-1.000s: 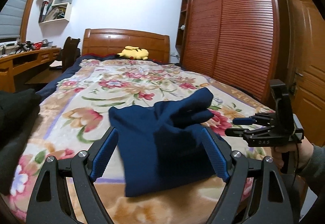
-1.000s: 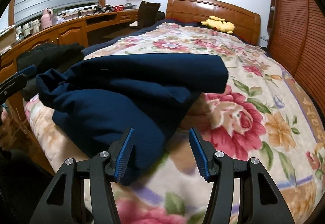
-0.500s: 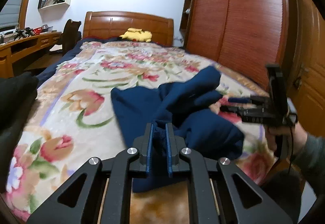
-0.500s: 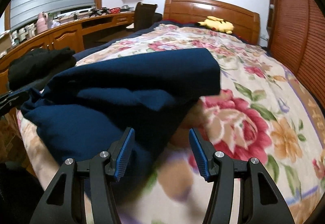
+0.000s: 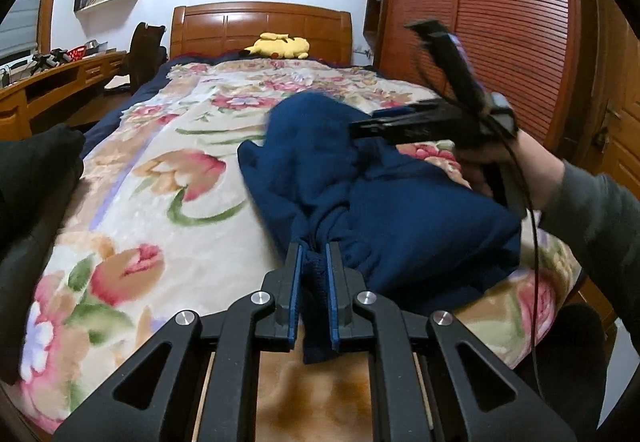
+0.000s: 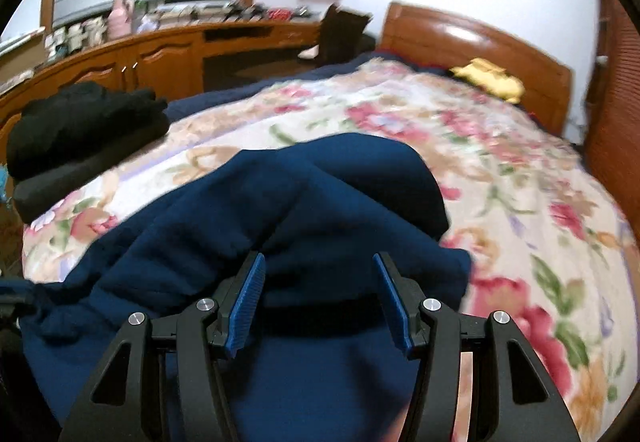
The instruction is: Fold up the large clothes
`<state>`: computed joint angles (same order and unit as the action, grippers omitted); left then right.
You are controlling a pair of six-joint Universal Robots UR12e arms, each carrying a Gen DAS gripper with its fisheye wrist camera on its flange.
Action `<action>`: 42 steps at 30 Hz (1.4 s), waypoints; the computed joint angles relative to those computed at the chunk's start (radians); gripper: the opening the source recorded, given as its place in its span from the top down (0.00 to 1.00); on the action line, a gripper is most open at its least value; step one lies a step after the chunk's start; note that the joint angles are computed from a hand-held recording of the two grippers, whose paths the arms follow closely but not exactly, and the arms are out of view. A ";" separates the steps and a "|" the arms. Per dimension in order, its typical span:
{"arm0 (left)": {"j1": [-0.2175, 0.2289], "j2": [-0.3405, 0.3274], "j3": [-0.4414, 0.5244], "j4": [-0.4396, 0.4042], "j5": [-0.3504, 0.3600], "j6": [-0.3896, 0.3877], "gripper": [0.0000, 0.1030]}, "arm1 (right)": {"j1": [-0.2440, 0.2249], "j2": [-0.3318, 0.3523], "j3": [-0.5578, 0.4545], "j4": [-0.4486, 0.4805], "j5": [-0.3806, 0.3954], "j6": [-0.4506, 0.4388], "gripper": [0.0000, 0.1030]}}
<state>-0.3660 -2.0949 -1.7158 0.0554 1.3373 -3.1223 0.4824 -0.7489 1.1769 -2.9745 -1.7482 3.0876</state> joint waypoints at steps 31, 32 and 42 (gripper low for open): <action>0.011 0.045 -0.076 -0.006 0.009 -0.009 0.50 | -0.054 0.039 -0.089 0.227 -0.041 0.178 0.28; 0.009 0.043 -0.072 -0.015 0.013 -0.007 0.50 | -0.054 0.042 -0.093 0.228 -0.043 0.181 0.28; 0.003 0.030 -0.049 -0.069 0.018 -0.026 0.50 | -0.073 0.057 -0.105 0.223 0.007 0.264 0.17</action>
<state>-0.3634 -2.0648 -1.7651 -0.0132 1.3557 -3.1482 0.4093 -0.6922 1.0724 -2.7519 -1.7408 3.3519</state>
